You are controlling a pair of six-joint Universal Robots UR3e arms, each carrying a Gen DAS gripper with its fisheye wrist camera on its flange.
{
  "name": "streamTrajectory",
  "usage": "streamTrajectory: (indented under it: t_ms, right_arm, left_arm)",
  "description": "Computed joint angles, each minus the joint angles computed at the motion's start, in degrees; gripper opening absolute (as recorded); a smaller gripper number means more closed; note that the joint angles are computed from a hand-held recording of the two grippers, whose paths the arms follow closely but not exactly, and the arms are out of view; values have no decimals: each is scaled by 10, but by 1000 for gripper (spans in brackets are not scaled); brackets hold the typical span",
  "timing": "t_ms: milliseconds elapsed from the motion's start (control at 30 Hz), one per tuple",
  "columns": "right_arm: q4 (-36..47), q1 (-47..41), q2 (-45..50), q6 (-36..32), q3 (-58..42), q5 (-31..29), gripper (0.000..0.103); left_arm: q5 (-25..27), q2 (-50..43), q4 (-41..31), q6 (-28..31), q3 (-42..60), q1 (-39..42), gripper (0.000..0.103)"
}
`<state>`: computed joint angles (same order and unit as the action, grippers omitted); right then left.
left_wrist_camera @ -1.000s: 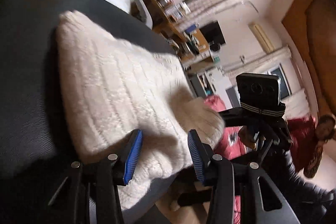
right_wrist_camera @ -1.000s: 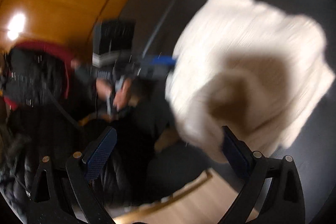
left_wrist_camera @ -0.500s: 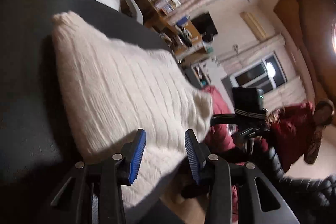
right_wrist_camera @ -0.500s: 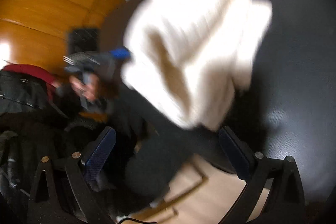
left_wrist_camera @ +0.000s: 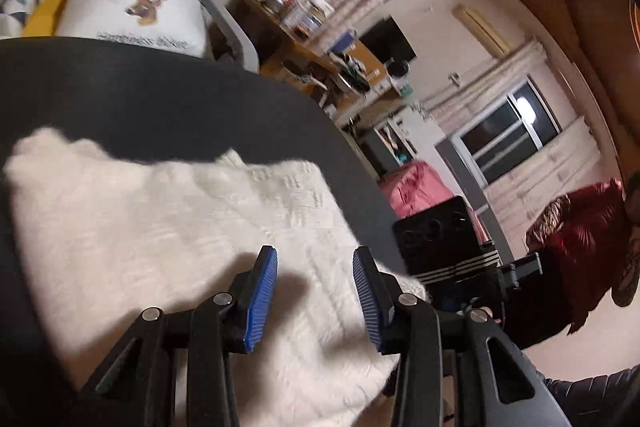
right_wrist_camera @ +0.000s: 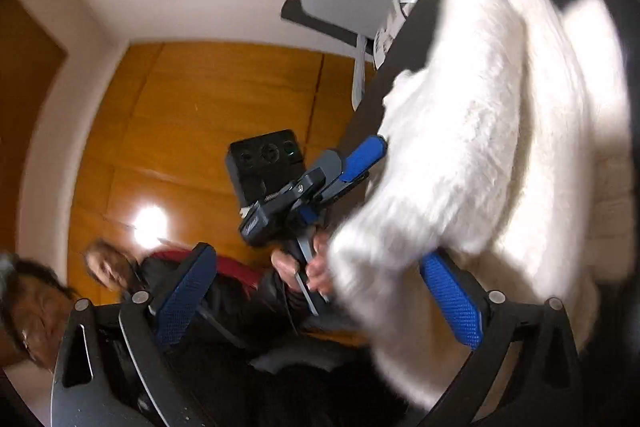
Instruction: Fold clothes
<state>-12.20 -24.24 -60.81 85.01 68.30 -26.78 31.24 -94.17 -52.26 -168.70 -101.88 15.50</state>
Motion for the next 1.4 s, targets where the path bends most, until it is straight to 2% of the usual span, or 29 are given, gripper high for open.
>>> streamTrajectory:
  t_ms: [33, 100, 133, 167, 200, 300, 400, 467, 600, 667, 733, 767, 833, 900, 933, 1000, 1100, 1167, 1200, 1233, 1267, 1300, 1333, 1400]
  right_arm:
    - [-12, -6, -8, -2, 31, 23, 103]
    - [75, -44, -7, -118, 88, 67, 103]
    - [118, -67, -3, -179, 115, 64, 103]
    - [113, -82, -8, -193, 147, 56, 103]
    - [84, -101, -26, -180, 187, 46, 103]
    - [-49, -146, -90, -75, 296, 11, 103]
    - [-95, -158, -127, -44, 333, -25, 103]
    - [-148, -167, -166, 28, 318, -38, 103]
    - [-211, -192, -232, 86, 292, -16, 103]
    - [-361, -174, -273, 207, 296, 6, 103]
    - [-425, -150, -270, 257, 268, 18, 102]
    - [-492, -126, -274, 300, 270, 28, 100]
    - [-626, -82, -264, 390, 270, 37, 74]
    - [-763, -36, -240, 500, 285, 16, 63]
    - [-799, -25, -227, 535, 284, 3, 63]
    - [-823, -10, -199, 558, 275, -18, 63]
    - [-804, -20, -215, 521, 308, -39, 63]
    - [-745, -26, -206, 484, 291, -38, 64]
    - [-753, -22, -206, 486, 291, -43, 64]
    - [-789, -7, -202, 511, 290, -55, 57]
    - [-822, 9, -196, 534, 287, -68, 43]
    - [-857, 26, -190, 559, 284, -83, 16]
    - [-907, 49, -188, 598, 284, -107, 16]
    - [-946, 71, -208, 615, 277, -143, 15]
  left_arm:
    - [1, -21, 5, -4, 14, -14, 39]
    - [35, -54, 5, 9, 50, -55, 39]
    - [62, -60, 5, 23, 63, -75, 39]
    - [78, -65, 2, 39, 73, -91, 39]
    - [95, -71, 0, 55, 83, -107, 39]
    - [126, -74, -27, 104, 106, -137, 39]
    - [146, -67, -55, 150, 115, -151, 39]
    - [128, -55, -53, 144, 102, -137, 39]
    - [60, 5, -22, 122, 22, -87, 39]
    - [38, 34, -8, 115, -14, -71, 39]
    - [37, 53, 15, 106, -45, -70, 39]
    - [37, 67, 24, 106, -64, -68, 39]
    - [35, 92, 21, 115, -95, -64, 40]
    - [36, 106, 19, 125, -113, -63, 40]
    - [37, 110, 18, 130, -118, -64, 40]
    - [39, 118, 9, 143, -125, -65, 40]
    - [45, 101, 12, 154, -117, -76, 40]
    - [50, 93, 8, 164, -110, -84, 40]
    - [53, 93, 2, 173, -108, -88, 40]
    - [55, 93, -10, 186, -104, -92, 40]
    - [60, 93, -26, 203, -96, -98, 40]
    - [69, 93, -38, 215, -92, -104, 40]
    - [76, 98, -55, 231, -89, -107, 40]
    - [77, 109, -129, 288, -80, -108, 41]
